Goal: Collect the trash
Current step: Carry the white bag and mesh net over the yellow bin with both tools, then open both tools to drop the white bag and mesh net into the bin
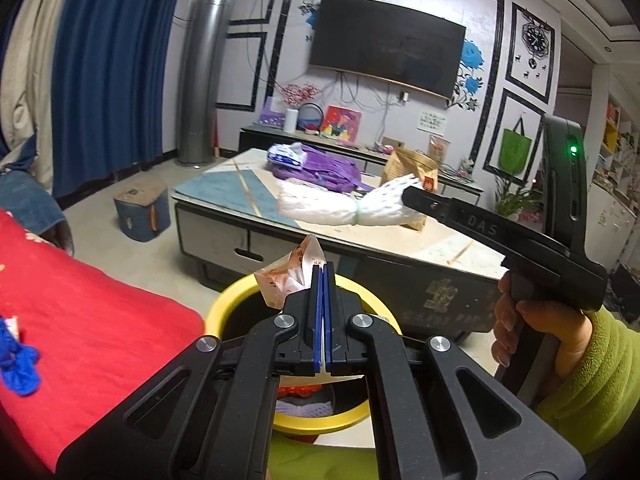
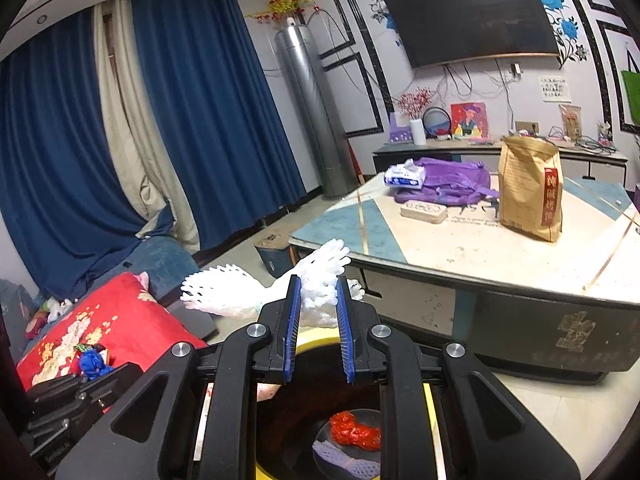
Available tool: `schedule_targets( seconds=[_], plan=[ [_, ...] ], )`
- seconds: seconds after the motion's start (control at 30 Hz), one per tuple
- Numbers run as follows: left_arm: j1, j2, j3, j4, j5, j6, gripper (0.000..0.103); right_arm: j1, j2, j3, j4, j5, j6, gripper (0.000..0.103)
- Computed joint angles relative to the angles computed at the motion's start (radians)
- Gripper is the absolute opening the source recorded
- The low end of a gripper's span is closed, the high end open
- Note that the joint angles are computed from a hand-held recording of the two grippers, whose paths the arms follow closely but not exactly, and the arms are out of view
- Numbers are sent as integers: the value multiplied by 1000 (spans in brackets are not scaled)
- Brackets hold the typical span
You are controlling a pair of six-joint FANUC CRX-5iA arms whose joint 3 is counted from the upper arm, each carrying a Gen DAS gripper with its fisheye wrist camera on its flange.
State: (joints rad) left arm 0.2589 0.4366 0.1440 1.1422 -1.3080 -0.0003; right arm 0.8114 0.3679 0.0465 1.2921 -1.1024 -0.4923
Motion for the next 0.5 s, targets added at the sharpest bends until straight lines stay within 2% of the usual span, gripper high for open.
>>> schedule_targets(
  seconds=[0.5],
  plan=[
    [-36,37,10,-75,-28,7,0,-28,6,-8,-121,60,18,17]
  ],
)
